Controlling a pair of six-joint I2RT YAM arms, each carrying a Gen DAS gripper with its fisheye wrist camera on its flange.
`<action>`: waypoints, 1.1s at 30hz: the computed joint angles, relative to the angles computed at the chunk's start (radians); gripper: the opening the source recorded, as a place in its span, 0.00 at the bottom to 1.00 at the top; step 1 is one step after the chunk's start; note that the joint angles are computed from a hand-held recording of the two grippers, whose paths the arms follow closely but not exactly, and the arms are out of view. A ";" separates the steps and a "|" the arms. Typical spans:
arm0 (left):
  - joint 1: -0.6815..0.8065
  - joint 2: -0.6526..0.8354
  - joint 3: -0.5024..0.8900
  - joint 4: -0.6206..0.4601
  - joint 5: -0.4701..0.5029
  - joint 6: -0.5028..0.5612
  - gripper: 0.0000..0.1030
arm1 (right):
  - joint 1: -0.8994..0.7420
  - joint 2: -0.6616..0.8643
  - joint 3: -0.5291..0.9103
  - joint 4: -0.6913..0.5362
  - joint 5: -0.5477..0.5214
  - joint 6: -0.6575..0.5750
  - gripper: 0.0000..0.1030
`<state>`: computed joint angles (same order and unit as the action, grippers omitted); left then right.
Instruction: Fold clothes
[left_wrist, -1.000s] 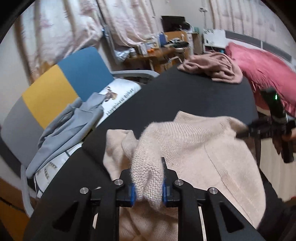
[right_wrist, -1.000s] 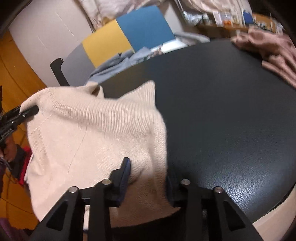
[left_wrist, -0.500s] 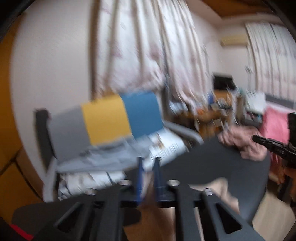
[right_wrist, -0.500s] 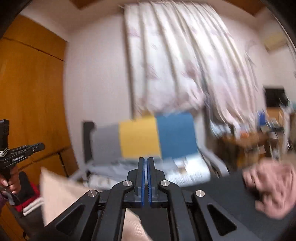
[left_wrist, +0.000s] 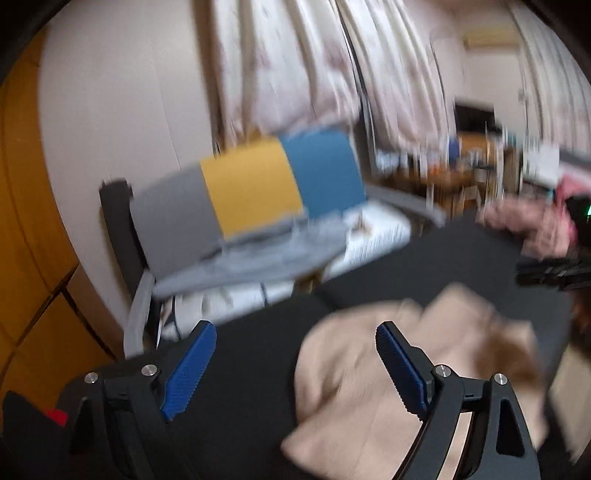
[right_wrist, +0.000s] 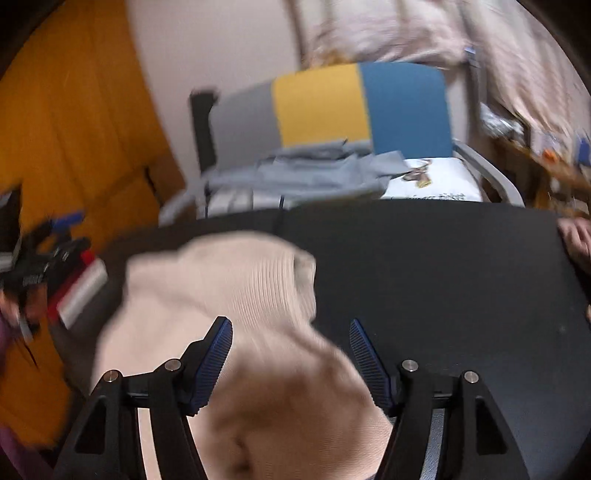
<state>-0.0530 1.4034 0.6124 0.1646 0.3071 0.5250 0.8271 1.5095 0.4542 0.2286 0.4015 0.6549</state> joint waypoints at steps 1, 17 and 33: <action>-0.013 0.079 -0.006 0.044 -0.022 0.037 0.87 | -0.029 0.060 0.018 0.025 -0.033 -0.058 0.66; -0.063 0.572 0.158 0.034 -0.055 0.100 0.37 | -0.094 0.352 0.075 0.126 -0.115 -0.119 0.14; -0.133 -0.363 -0.261 0.093 -0.070 -0.312 0.11 | 0.263 -0.337 -0.036 -0.092 0.741 -0.259 0.06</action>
